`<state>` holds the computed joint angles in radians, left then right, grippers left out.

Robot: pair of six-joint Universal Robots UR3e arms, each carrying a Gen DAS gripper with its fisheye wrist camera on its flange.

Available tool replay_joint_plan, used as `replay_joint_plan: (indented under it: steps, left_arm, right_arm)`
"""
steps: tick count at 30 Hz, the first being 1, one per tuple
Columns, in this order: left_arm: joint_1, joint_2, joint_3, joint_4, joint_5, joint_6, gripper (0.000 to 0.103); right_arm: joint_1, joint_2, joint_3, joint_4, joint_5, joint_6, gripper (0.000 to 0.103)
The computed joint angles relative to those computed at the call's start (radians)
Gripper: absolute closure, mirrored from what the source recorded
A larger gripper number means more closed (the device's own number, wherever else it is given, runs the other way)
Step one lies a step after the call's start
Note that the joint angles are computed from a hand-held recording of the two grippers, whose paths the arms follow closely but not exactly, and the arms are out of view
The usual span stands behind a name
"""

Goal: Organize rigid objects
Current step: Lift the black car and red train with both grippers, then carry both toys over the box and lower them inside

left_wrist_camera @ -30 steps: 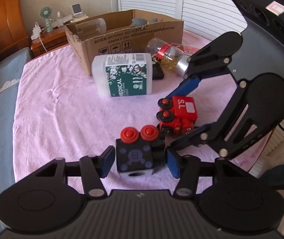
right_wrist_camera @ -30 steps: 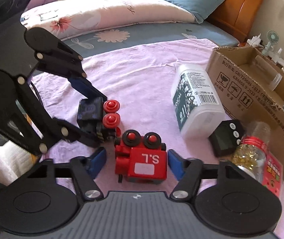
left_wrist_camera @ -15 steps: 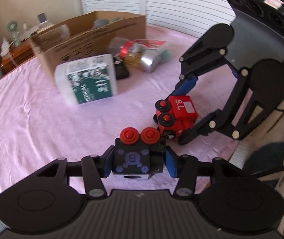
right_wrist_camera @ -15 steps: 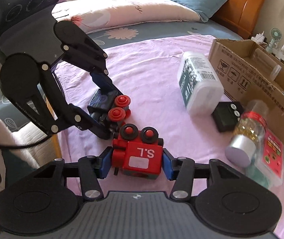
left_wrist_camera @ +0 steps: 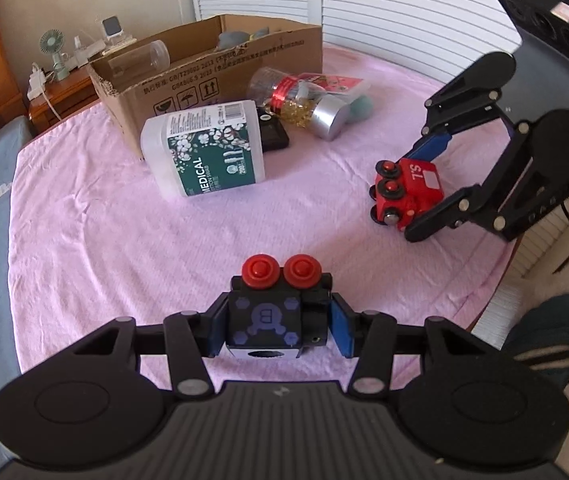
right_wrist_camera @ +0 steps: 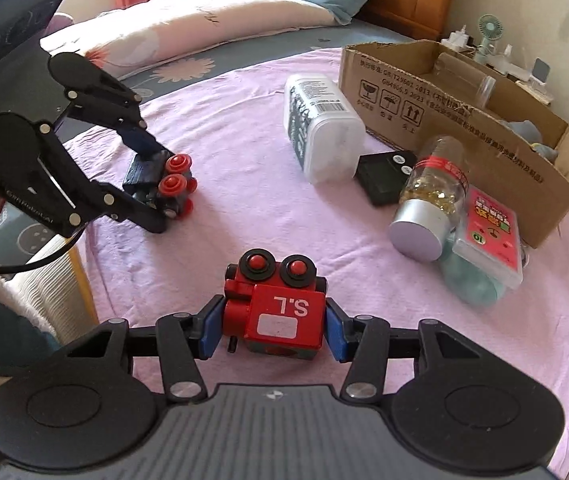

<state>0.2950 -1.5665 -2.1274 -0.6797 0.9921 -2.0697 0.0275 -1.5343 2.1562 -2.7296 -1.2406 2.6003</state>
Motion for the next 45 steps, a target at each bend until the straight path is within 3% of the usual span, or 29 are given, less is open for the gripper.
replay_joint_plan:
  steps: [12, 23, 29, 33, 41, 43, 45]
  left_arm:
    - [-0.046, -0.006, 0.005, 0.059, 0.068, -0.109, 0.052]
    - [-0.058, 0.010, 0.167, -0.111, 0.064, -0.156, 0.052]
    - [-0.132, -0.131, 0.456, -0.176, 0.089, -0.287, 0.052]
    - [-0.201, -0.294, 0.693, -0.140, 0.123, -0.401, 0.052]
    - [-0.315, -0.664, 1.247, -0.224, 0.184, -0.581, 0.052]
    - [-0.332, -0.738, 1.344, -0.225, 0.204, -0.631, 0.047]
    - [-0.337, -0.775, 1.381, -0.205, 0.215, -0.672, 0.008]
  right_arm:
    - [0.053, 0.018, -0.026, -0.014, -0.077, 0.084, 0.047]
    - [0.026, -0.045, -0.062, 0.032, -0.100, 0.078, 0.047]
    - [-0.030, -0.053, -0.145, 0.037, -0.071, 0.084, 0.047]
    - [-0.053, -0.018, -0.215, 0.006, -0.066, 0.105, 0.047]
    - [-0.078, 0.064, -0.348, -0.008, -0.063, 0.151, 0.047]
    - [-0.078, 0.078, -0.369, -0.009, -0.068, 0.161, 0.047]
    - [-0.083, 0.084, -0.382, -0.004, -0.064, 0.167, 0.047]
